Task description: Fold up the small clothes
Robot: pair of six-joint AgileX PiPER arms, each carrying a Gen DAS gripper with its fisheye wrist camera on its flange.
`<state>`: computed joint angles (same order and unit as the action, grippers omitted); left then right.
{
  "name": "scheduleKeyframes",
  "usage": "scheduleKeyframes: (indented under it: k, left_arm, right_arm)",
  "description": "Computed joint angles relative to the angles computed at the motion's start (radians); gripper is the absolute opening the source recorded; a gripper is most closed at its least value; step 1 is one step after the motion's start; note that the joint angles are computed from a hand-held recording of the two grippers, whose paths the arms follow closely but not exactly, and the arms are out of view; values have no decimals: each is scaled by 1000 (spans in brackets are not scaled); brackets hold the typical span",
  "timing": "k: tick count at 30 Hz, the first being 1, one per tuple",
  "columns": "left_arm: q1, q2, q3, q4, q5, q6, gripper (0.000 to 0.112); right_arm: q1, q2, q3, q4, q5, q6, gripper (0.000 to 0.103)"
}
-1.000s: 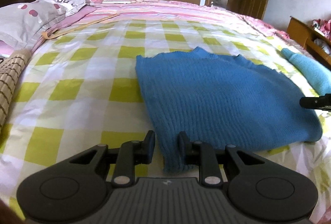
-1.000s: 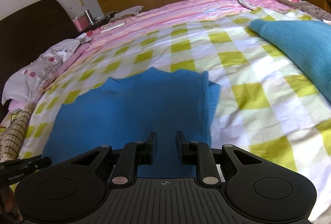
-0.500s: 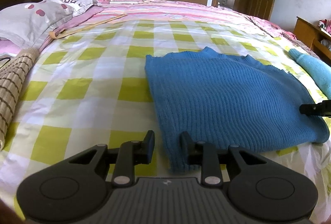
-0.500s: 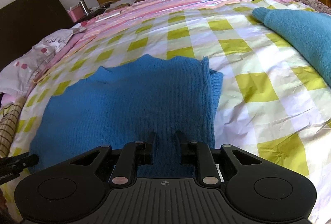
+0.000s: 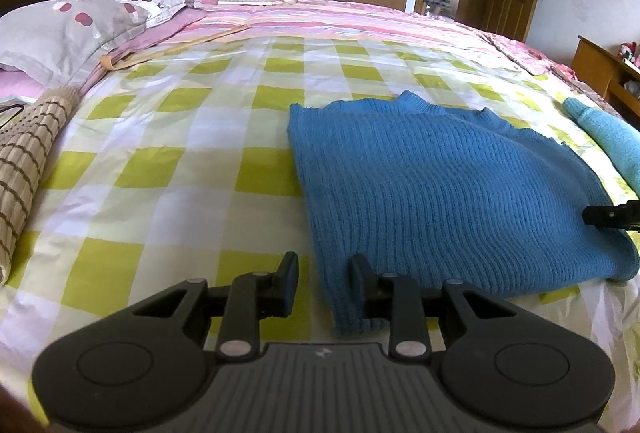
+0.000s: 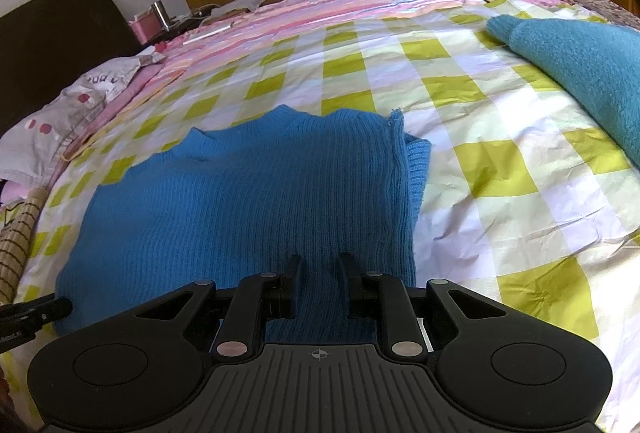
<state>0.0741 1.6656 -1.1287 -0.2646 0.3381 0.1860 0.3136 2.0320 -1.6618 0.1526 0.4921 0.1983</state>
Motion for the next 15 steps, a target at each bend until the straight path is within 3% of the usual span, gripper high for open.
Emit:
scheduleKeyframes:
  k: [10, 15]
  left_arm:
    - [-2, 0, 1, 17, -2, -15, 39]
    - [1, -15, 12, 37, -22, -34, 39]
  right_arm:
    - [2, -1, 3, -6, 0, 9, 19]
    - [2, 9, -34, -26, 40, 23, 19]
